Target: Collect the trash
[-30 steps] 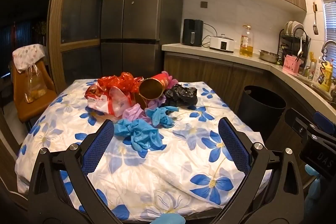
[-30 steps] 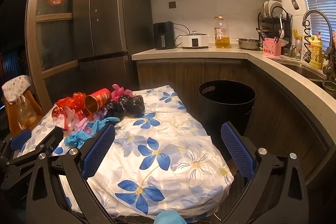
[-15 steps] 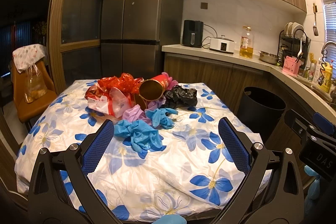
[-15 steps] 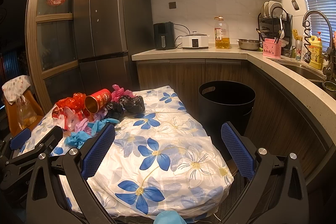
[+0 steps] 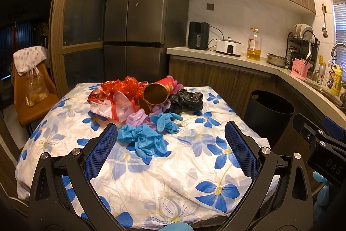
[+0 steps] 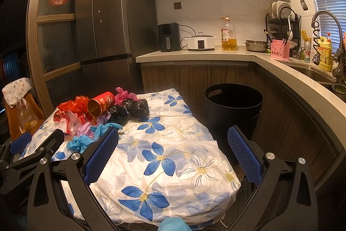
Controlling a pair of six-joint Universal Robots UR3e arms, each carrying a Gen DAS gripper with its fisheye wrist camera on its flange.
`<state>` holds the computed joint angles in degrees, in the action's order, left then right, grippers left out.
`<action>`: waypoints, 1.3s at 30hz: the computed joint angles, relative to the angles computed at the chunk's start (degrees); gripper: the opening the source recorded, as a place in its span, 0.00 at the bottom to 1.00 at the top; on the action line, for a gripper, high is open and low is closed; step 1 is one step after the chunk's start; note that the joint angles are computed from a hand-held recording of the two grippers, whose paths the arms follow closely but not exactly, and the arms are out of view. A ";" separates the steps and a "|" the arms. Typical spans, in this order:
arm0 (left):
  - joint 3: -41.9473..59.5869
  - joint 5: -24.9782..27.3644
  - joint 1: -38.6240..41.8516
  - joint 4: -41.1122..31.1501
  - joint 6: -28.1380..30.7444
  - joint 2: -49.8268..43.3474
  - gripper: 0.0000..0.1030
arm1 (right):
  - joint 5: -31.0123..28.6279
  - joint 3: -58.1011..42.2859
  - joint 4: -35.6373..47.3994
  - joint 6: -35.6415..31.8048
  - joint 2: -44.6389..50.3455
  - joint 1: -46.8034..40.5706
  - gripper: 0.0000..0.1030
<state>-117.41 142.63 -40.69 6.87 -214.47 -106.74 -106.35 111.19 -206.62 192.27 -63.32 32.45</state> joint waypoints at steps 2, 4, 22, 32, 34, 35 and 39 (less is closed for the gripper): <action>0.01 0.00 -0.04 0.04 0.01 0.01 0.95 | -0.12 0.04 -0.19 0.01 0.06 0.07 0.95; 0.17 0.15 -0.07 -0.03 0.04 -0.06 0.95 | -0.14 -0.26 0.39 0.03 -0.17 0.06 0.95; -0.10 0.16 -0.14 0.34 0.13 0.12 0.95 | 0.04 0.00 0.49 0.07 -0.51 -0.04 0.95; 0.63 0.38 -0.14 -0.96 -0.08 0.65 0.95 | 0.46 0.23 1.15 0.05 -1.34 -0.33 0.95; 0.66 0.55 -0.19 -0.90 -0.03 0.55 0.95 | 0.42 0.22 1.07 0.15 -1.22 -0.30 0.95; 0.78 0.58 -0.16 -0.98 0.07 0.59 0.95 | 0.41 0.16 0.84 0.17 -0.93 -0.28 0.95; 0.88 0.47 -0.01 -0.88 0.24 0.61 0.95 | 0.41 0.14 0.77 0.12 -0.91 -0.28 0.95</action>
